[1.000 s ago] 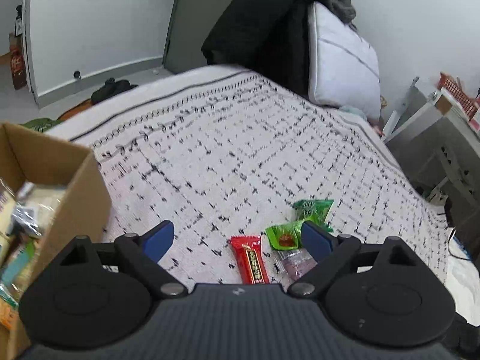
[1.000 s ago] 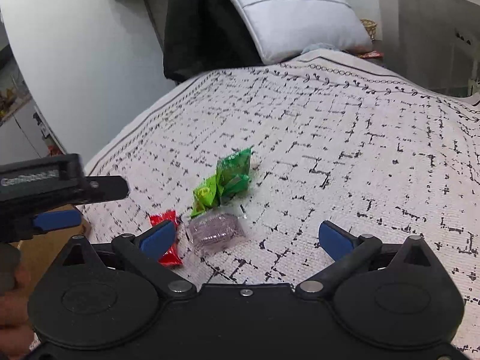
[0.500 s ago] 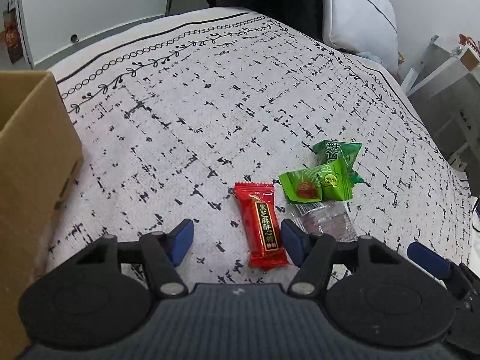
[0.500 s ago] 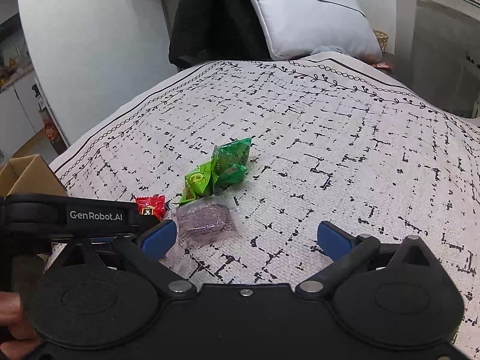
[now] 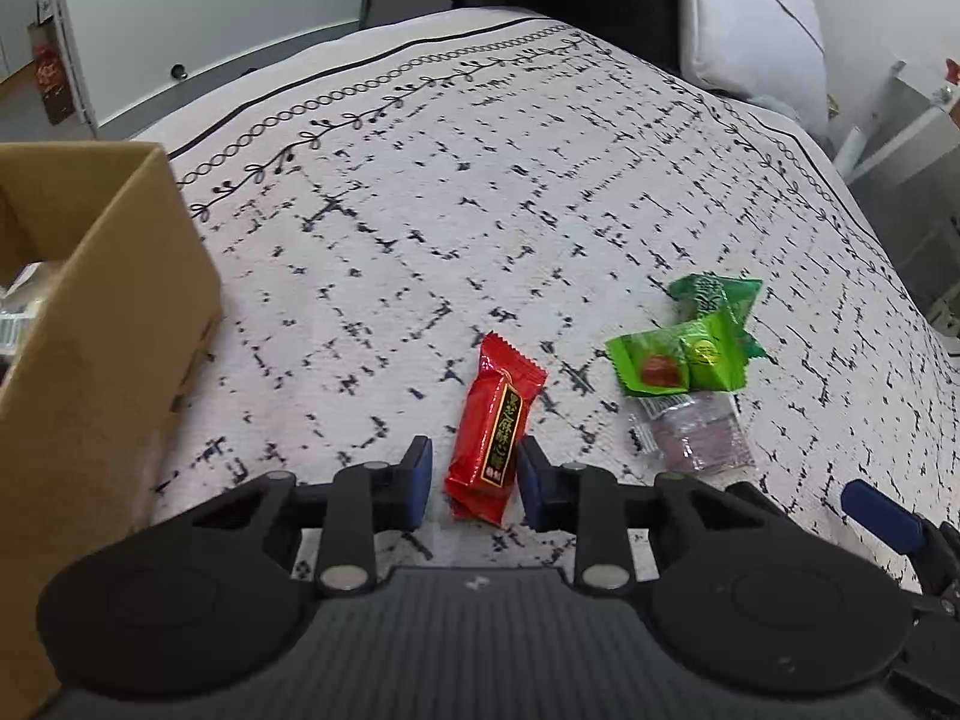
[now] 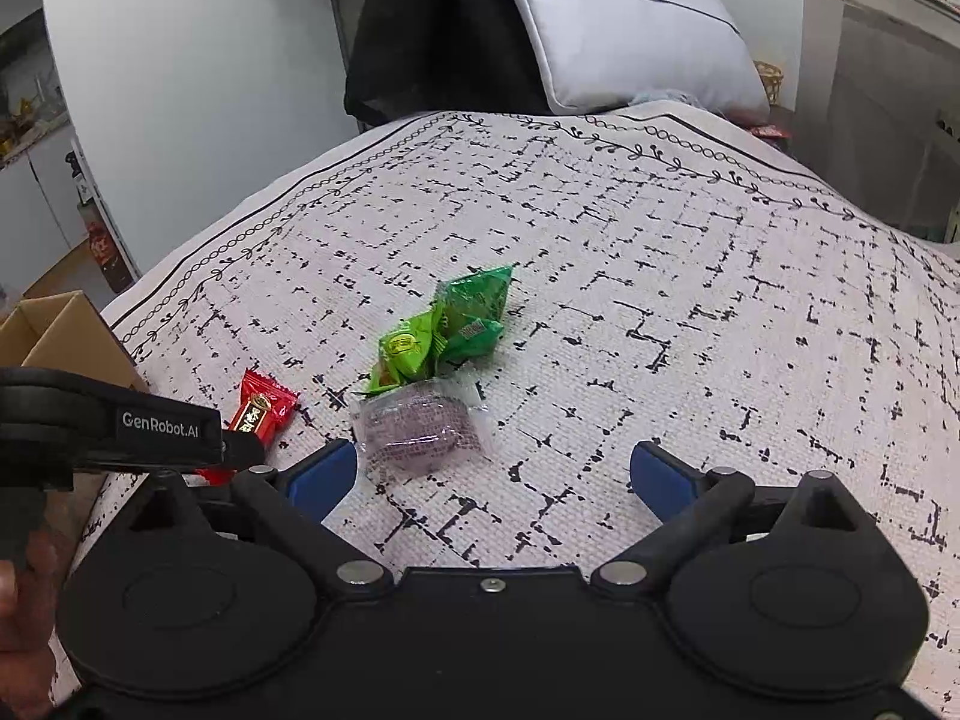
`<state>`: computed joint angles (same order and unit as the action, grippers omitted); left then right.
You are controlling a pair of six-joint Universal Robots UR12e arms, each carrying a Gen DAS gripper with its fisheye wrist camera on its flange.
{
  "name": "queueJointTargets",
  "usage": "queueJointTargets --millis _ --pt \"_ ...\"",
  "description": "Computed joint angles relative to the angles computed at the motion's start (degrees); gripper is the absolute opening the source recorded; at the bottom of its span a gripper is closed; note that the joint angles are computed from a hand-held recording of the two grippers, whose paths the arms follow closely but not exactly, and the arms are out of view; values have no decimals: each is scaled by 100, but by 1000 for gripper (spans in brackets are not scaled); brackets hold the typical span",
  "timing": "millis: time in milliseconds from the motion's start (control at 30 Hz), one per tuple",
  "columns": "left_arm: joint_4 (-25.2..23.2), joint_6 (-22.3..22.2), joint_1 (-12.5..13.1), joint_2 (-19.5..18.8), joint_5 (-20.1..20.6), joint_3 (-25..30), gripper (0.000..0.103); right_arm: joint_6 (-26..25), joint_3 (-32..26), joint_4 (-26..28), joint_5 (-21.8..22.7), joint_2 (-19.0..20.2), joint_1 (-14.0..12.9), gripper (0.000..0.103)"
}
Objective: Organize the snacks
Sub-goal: 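Grasp the red candy bar with the left tool while the right tool grasps the purple pastry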
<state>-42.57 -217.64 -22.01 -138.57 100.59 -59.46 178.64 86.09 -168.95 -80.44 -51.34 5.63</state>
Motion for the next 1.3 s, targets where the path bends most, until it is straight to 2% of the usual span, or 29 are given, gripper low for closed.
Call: queueJointTargets --millis 100,233,300,433,600,700,933,1067,1133,1200,1267,1300 --pt "104 158 -20 -3 131 7 37 -7 -9 36 -6 -1 5 98" --pt "250 551 -63 -73 256 91 62 39 -39 141 11 18 1 98" --pt "350 583 -69 -87 285 60 63 46 -52 165 22 32 3 98" --pt "148 384 -25 -102 208 59 63 -44 -91 121 89 87 14 97" --pt "280 117 7 -73 128 -35 62 -263 -246 174 101 201 64 88" --pt "306 57 7 -59 159 -67 57 -377 -317 140 154 264 91 87" --pt "160 -133 27 -5 262 -108 30 -655 -360 89 61 316 147 87" --pt "177 -171 38 29 208 -162 24 -763 -422 85 23 369 170 87" --pt "165 -158 37 50 172 -182 21 -850 -453 71 -10 399 191 83" --pt "187 -179 45 84 67 -221 20 -998 -472 40 -41 426 216 66" --pt "212 -210 41 116 45 -256 20 -1230 -448 22 -127 419 242 55" --pt "223 -212 37 136 58 -274 20 -1295 -418 24 -68 394 232 44"
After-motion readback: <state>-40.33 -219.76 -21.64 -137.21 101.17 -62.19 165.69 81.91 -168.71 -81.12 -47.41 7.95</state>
